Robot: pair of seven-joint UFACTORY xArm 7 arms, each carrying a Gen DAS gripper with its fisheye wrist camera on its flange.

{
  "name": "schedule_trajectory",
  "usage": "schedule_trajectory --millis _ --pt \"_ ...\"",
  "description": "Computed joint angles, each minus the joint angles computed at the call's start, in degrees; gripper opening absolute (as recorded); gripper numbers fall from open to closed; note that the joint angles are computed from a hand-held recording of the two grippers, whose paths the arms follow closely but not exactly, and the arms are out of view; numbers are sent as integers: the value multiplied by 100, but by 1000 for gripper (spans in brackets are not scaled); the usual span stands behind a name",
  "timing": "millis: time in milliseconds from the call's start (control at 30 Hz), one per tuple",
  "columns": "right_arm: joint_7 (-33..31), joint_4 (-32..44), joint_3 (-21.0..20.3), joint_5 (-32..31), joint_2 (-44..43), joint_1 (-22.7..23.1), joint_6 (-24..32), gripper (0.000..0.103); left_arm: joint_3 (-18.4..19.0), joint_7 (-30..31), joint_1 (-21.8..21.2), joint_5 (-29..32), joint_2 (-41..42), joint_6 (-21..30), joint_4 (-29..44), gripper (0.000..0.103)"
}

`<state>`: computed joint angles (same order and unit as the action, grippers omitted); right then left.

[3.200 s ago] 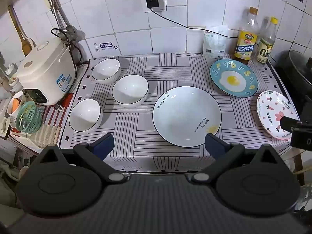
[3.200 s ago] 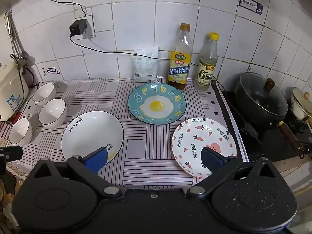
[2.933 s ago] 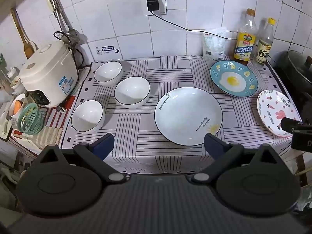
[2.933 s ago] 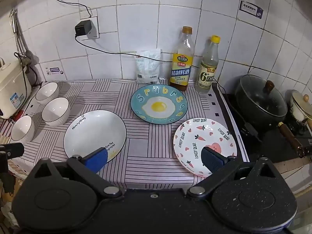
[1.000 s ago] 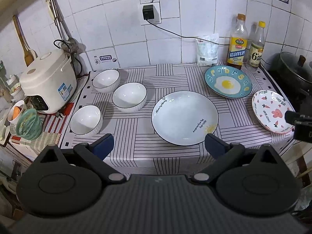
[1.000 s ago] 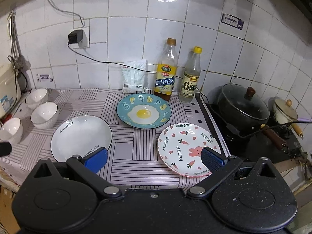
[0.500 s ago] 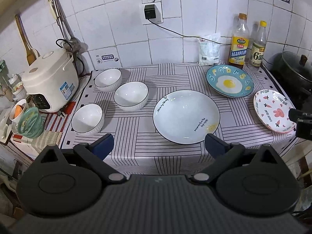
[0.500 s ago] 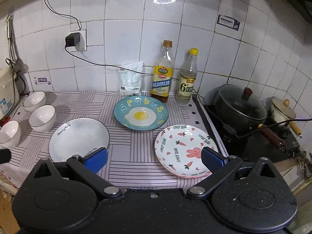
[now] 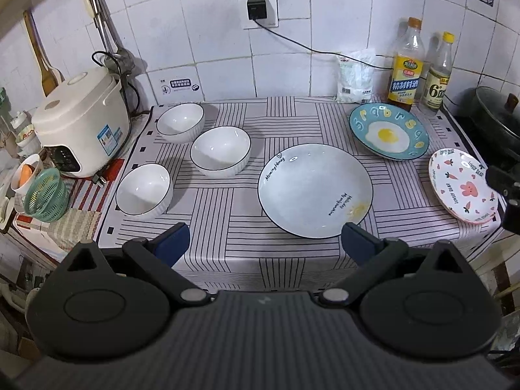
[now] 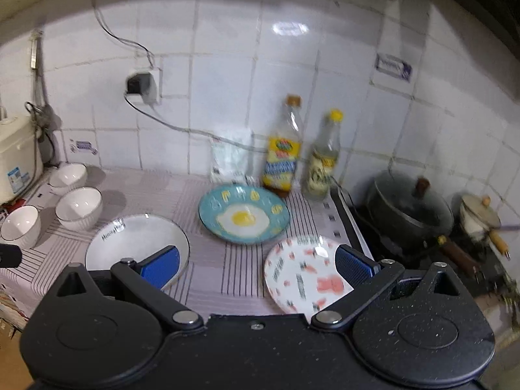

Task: Organize plates and bowls
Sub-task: 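Reach both grippers to the white Morning Honey plate rim and close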

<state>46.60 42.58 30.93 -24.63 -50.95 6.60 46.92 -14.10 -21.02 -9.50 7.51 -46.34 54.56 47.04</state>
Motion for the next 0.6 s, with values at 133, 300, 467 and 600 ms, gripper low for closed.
schedule_trajectory --millis 133,300,467,600 --pt "13 -370 -106 -321 18 -128 -976 103 135 19 32 -8 139 -484 -159 101" --pt "-127 -674 -584 -16 530 -45 -2175 101 207 -29 182 23 579 -1071 -245 100" --pt "-443 -916 -915 388 1431 63 -3449 95 448 98 124 -172 1344 -1330 -133 97" --pt "-635 -966 -902 607 2263 -5 -4193 91 487 110 146 -157 1757 -1301 52 96"
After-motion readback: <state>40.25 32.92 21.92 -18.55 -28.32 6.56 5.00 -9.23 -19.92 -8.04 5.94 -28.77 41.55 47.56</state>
